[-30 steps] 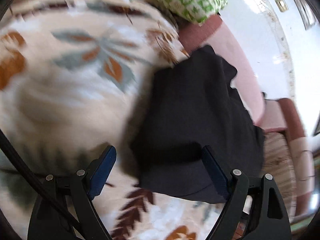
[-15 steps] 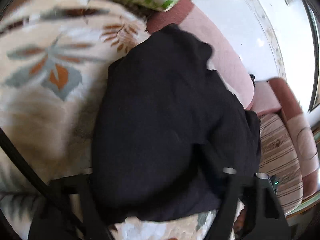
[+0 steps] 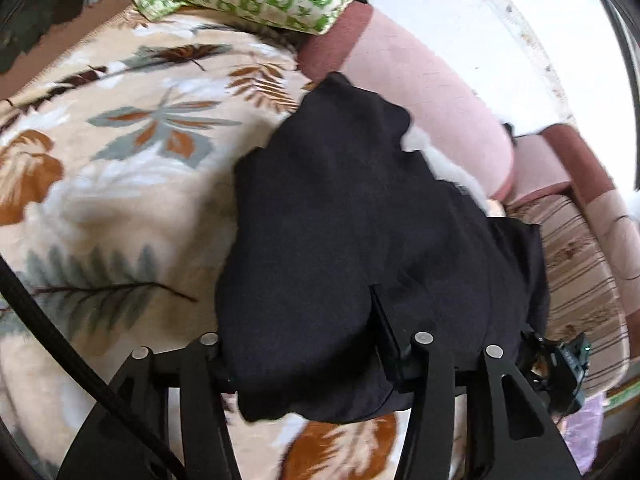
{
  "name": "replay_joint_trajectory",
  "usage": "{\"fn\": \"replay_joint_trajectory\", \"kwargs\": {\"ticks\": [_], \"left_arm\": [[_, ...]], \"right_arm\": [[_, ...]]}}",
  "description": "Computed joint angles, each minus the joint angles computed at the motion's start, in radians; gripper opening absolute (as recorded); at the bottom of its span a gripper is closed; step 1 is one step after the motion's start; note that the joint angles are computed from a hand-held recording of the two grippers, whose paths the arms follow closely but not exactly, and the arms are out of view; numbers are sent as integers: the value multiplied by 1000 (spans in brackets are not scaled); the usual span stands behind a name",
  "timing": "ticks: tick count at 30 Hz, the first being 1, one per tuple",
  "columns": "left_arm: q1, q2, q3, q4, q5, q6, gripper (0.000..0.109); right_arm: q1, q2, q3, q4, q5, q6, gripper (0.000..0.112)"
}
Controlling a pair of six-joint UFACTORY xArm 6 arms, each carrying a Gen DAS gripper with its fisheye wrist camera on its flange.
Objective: Fold large clothes
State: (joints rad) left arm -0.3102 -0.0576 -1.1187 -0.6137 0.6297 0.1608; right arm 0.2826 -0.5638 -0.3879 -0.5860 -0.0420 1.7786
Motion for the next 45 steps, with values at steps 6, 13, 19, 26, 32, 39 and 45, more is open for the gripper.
{"fn": "replay_joint_trajectory", "kwargs": {"ticks": [6,13,19,26,32,39,45], "left_arm": [[18,-108,108,223,-221,-172,65],[30,-75,63,288,-219,-227,70],[-33,-18,-13,342,-150,-259,71],[-69,331,-442,357,46,-276,81],[-40,583,-716,420,119,-350,92],[6,680,-751,115,74,-232,103],[6,639,-706,87,68,-207,102]], "right_arm": [[69,-114,15,-52,221,97,75],[367,-210,-132,-355,894,337,77],[385,-17,-377,-443,926,78,80],[165,320,-576,-194,597,-351,79],[57,550,-717,-137,595,-451,82],[-20,672,-763,-82,441,-507,96],[-4,705,-808,-104,480,-500,98]]}}
